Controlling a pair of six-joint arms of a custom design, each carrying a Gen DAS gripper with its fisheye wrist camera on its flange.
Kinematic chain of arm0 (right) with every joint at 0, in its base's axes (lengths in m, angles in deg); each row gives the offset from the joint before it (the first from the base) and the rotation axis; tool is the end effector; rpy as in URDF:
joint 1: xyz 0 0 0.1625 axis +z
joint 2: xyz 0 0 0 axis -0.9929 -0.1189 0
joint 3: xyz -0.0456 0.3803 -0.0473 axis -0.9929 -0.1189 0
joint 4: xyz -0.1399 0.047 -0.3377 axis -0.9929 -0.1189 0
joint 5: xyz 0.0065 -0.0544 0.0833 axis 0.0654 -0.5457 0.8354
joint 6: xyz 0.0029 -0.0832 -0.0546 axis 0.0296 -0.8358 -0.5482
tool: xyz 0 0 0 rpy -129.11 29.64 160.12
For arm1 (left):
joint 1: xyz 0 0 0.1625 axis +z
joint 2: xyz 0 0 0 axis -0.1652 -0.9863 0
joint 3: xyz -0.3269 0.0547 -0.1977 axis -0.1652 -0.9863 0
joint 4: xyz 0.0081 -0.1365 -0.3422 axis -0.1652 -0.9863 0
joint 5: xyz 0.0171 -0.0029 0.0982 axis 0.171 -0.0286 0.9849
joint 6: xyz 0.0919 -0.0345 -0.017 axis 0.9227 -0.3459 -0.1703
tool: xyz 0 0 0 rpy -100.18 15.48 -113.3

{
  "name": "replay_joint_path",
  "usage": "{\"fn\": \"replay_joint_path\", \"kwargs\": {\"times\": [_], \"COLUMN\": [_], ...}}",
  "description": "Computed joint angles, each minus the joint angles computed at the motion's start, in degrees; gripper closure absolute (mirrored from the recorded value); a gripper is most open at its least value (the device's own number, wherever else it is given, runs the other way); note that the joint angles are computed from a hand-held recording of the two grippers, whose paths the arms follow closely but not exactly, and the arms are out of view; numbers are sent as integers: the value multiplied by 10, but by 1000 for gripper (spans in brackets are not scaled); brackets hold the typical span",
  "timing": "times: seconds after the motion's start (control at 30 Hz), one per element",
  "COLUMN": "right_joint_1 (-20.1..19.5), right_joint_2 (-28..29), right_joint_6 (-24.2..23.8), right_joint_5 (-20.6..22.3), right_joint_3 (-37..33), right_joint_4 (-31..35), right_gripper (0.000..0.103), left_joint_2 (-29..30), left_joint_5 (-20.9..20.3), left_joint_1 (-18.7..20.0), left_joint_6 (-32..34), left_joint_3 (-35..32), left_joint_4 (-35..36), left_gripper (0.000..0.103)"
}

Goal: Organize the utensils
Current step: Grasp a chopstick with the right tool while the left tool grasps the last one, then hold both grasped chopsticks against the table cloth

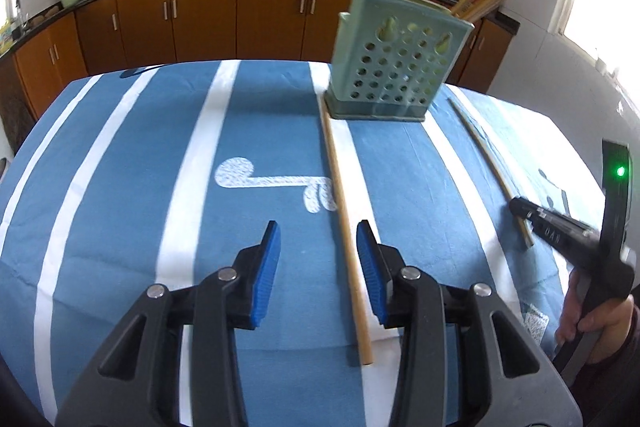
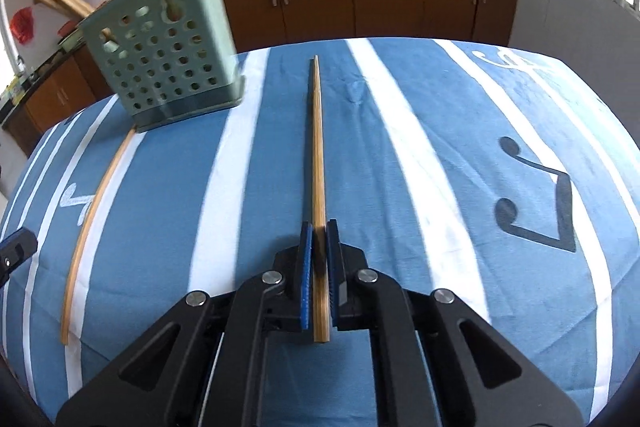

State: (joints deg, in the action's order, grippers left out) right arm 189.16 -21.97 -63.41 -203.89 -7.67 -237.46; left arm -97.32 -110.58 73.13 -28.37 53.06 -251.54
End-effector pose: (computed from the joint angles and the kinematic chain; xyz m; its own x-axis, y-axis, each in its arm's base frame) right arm 0.2832 -0.6735 -0.0256 -0.7338 -0.3579 0.5774 -0.5956 0.7477 -0.2936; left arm -0.0186 -0.5289 0.2662 -0.7443 -0.3467 -0.5708 0.2256 0.6739 -0.7035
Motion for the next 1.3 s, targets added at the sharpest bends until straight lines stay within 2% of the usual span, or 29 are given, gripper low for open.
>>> {"fn": "replay_joint_path", "kwargs": {"times": [0.1, 0.2, 0.3, 0.37, 0.43, 0.7, 0.87, 0.97, 1.3], "right_joint_1": [-10, -13, -13, -13, -12, -7, -2, -3, 1], "right_joint_2": [-8, -13, -16, -15, -17, -18, -12, -14, -9], "right_joint_6": [20, 11, 3, 2, -1, -23, -52, -50, -59], "right_joint_5": [-7, -7, -9, -8, -4, 20, 21, 25, 12], "right_joint_3": [-3, 1, 11, 11, 13, 21, 27, 30, 28], "right_joint_4": [4, 3, -7, -8, -4, 10, -6, -5, -15], "right_gripper": [95, 95, 95, 95, 95, 95, 95, 95, 94], "left_joint_2": [20, 40, 61, 68, 75, 48, 32, 37, 37], "left_joint_5": [1, 4, 26, 36, 46, 79, 66, 70, 56], "left_joint_1": [2, 4, 7, 11, 14, 39, 56, 57, 61], "left_joint_6": [8, 19, 13, -1, -4, -37, -15, 12, 7], "left_joint_3": [-14, -29, -44, -52, -55, -61, -63, -61, -63], "left_joint_4": [11, 25, 51, 71, 65, 80, 57, 27, 17], "left_gripper": [63, 63, 66, 83, 94, 95, 95, 92, 88]}}
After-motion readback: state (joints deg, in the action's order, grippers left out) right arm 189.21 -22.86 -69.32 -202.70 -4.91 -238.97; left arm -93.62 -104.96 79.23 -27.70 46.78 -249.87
